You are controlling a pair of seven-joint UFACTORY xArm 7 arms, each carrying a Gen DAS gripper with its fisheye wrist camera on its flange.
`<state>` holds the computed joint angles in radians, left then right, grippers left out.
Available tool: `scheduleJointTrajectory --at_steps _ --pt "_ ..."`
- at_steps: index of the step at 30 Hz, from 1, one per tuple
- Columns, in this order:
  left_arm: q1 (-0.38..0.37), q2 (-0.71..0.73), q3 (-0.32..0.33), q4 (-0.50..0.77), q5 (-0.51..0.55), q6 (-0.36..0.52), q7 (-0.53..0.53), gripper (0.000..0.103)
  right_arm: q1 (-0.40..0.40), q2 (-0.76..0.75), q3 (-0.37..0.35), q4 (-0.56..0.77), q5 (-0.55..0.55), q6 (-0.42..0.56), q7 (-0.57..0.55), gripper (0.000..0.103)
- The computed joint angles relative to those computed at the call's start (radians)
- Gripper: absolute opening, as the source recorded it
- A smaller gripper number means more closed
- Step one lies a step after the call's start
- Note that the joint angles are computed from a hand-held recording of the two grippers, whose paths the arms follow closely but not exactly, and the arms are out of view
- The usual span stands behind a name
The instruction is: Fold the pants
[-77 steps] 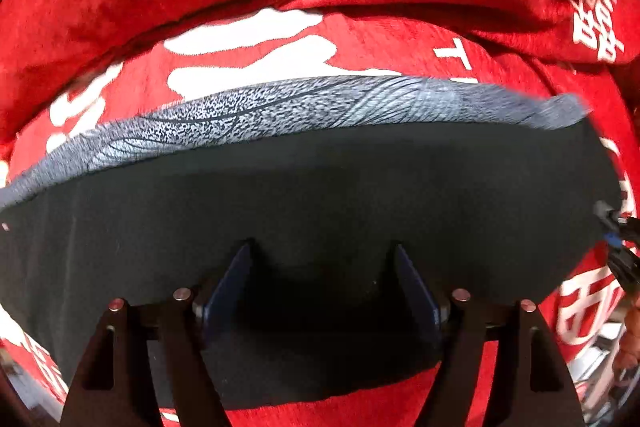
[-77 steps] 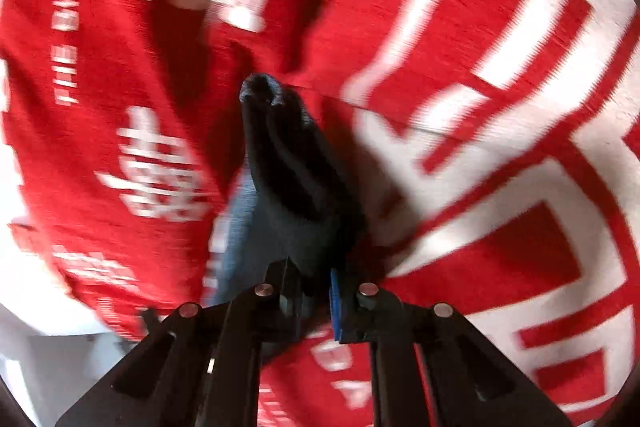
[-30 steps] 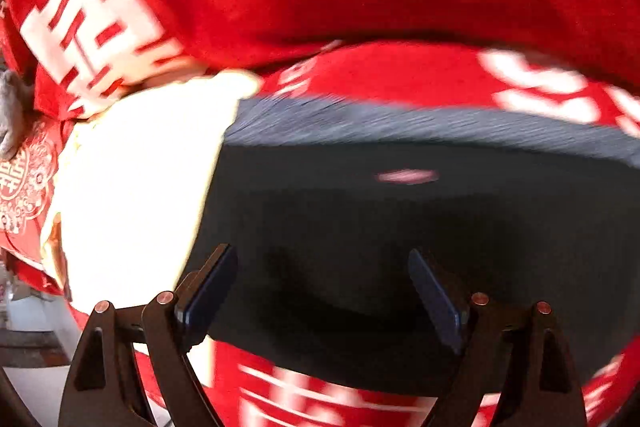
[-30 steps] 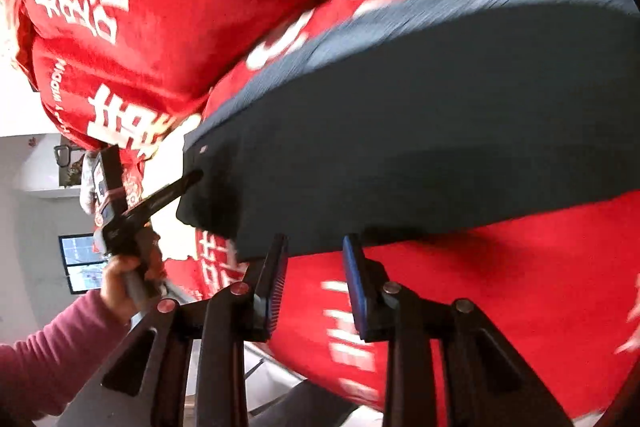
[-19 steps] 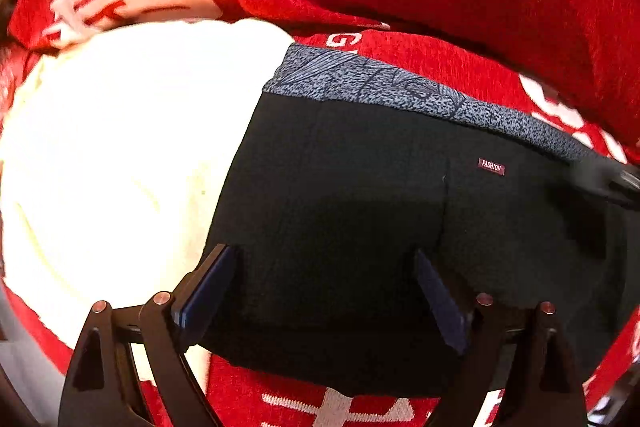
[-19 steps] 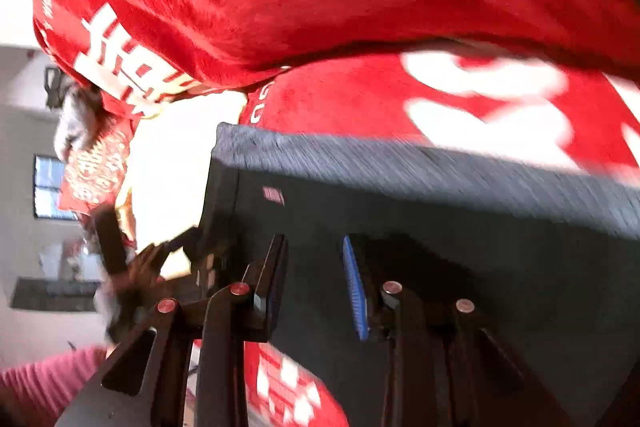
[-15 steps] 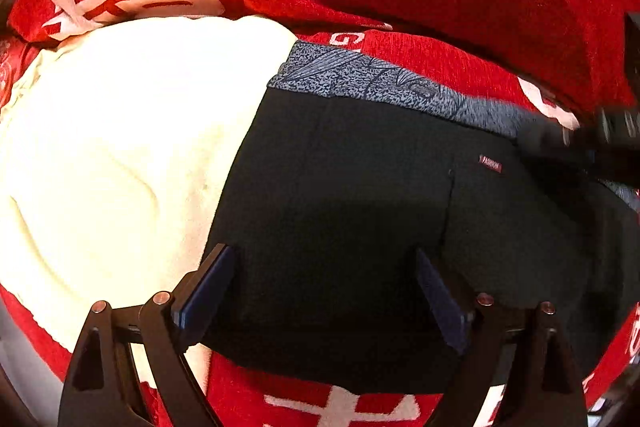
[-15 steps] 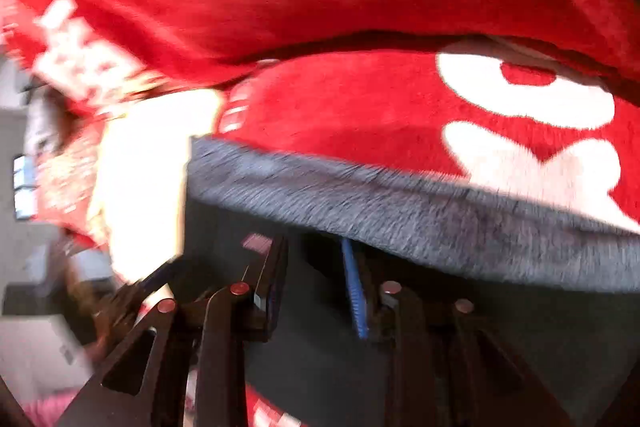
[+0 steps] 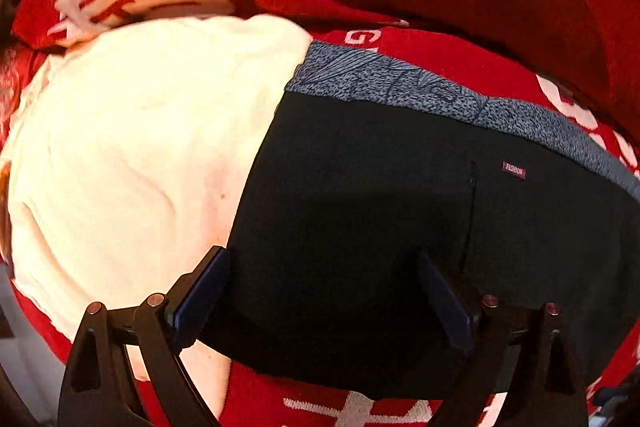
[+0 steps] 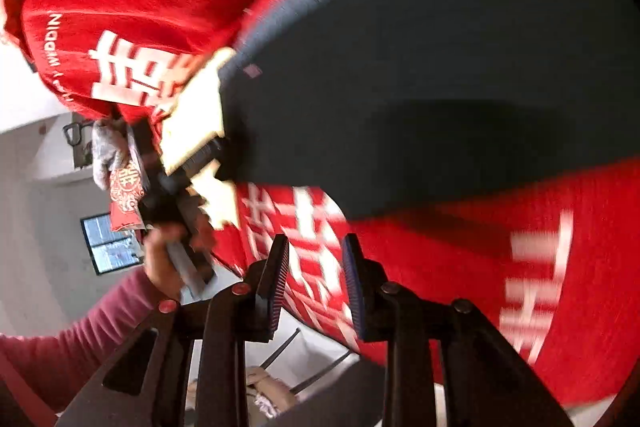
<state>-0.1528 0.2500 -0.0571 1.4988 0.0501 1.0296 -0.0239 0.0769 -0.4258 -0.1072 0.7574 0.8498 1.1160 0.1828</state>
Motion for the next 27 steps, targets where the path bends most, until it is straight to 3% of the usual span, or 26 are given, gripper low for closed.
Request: scheduleJointTrajectory --at_steps 2,7,14,15,16,18,20,23,25,26,27 --pt "-0.001 0.003 0.001 0.006 0.001 0.009 -0.008 0.095 -0.013 -0.05 0.005 -0.087 0.05 -0.106 0.01 0.033" --pt "-0.015 0.012 0.003 0.017 0.038 0.013 -0.032 0.096 0.008 -0.079 -0.014 -0.139 0.14 -0.262 0.008 0.033" --pt "-0.027 -0.008 0.001 0.006 0.052 0.034 -0.087 0.102 0.038 -0.05 -0.057 -0.156 0.183 -0.277 -0.049 0.033" --pt "-0.026 -0.006 0.0 0.009 0.05 0.038 -0.088 0.102 0.044 -0.012 -0.049 -0.142 0.195 -0.274 -0.037 0.03" --pt "-0.026 -0.006 0.0 0.009 0.054 0.038 -0.087 0.102 0.032 0.013 -0.049 -0.132 0.186 -0.255 -0.004 0.017" --pt "-0.032 0.003 0.0 0.018 0.072 0.042 -0.089 0.102 0.023 0.005 -0.032 -0.123 0.207 -0.273 -0.001 0.009" --pt "-0.037 -0.002 -0.002 0.005 0.084 0.023 -0.084 0.102 0.017 -0.036 -0.01 -0.104 0.158 -0.288 -0.011 0.008" --pt "-0.036 -0.004 -0.001 -0.01 0.083 0.001 -0.086 0.103 -0.008 -0.028 0.035 -0.089 -0.055 -0.224 0.1 0.008" --pt "-0.037 0.008 0.001 0.029 0.081 0.06 -0.097 0.103 0.005 -0.05 0.02 -0.128 -0.065 -0.221 0.138 0.008" --pt "-0.041 0.012 0.0 0.055 0.087 0.097 -0.094 0.103 -0.01 -0.068 0.026 -0.126 -0.091 -0.198 0.165 0.012" --pt "-0.04 0.002 -0.005 0.051 0.082 0.092 -0.072 0.103 -0.016 -0.077 0.025 -0.116 -0.133 -0.169 0.185 0.025"
